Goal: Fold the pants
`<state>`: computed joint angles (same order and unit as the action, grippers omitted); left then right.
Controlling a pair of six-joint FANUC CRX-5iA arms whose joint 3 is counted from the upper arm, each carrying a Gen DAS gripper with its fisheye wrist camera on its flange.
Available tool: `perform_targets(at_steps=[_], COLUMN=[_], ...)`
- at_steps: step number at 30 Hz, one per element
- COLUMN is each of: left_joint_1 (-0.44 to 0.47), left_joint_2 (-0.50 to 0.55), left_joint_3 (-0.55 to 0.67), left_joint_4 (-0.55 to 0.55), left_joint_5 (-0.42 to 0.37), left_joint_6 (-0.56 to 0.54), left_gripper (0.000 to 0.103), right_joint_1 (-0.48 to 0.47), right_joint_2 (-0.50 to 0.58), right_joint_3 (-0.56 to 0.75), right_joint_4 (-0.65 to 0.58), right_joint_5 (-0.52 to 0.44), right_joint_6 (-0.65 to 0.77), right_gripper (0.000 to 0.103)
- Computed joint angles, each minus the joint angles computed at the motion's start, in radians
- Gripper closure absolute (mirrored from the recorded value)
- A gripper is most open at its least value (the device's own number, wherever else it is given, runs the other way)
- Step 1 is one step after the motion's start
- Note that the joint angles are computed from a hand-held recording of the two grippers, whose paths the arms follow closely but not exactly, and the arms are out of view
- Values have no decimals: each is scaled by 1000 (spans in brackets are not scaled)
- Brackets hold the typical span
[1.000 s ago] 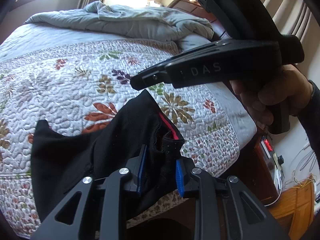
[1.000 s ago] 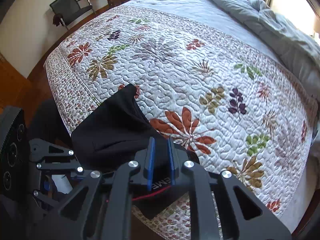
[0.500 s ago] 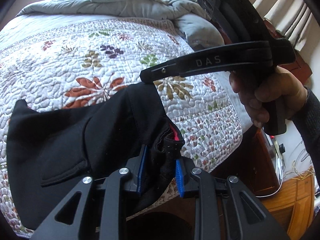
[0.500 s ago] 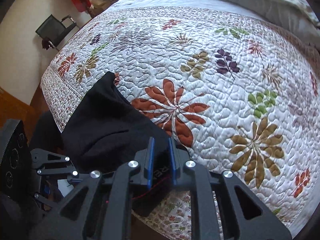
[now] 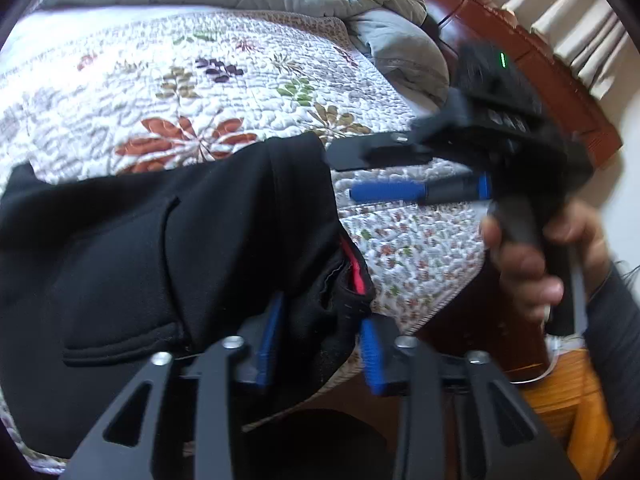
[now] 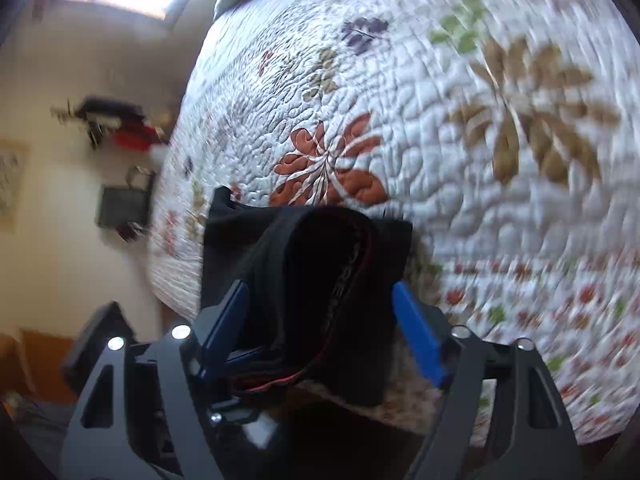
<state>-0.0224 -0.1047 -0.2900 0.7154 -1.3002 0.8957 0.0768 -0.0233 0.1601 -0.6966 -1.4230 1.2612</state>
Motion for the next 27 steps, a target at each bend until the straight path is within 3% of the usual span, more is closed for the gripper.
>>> perform_targets(at_steps=[3,5,8,10,15,17,19,27], left_joint_1=[64,108,195,273,437,484,529,607], left_joint_2=[-8,-20,3,5,48,60,62,77], left_joint_3=[-47,-69,-69,-68,-27,-17,-15,-38], left_joint_4=[119,179,233,228,185,166,147,139], left_joint_5=[-58,-81,-157,-168,-205,-205,-203,-232], left_joint_6=[-68,-83,-72,-77,-79,-90,-87,-90], left_gripper=[24,13,12,12,12,12,12,12], right_joint_1=[-71,-96,-79,-20,20,59,113,136], right_joint_2=[-64,-114,-159,-174,-190,-188,-186,-171], right_joint_3=[-102,-173,-235,-253,-275,-265,-249,-238], right_joint_4=[-129,-187,-195,-118,-127,-77,4,-15], right_joint_5=[55,106,157,182,225,241,250,231], right_joint_6=[-39,-53,-76,-113,-87,-108,-149,-180], right_gripper=[23,21,20,19,18,24,28,28])
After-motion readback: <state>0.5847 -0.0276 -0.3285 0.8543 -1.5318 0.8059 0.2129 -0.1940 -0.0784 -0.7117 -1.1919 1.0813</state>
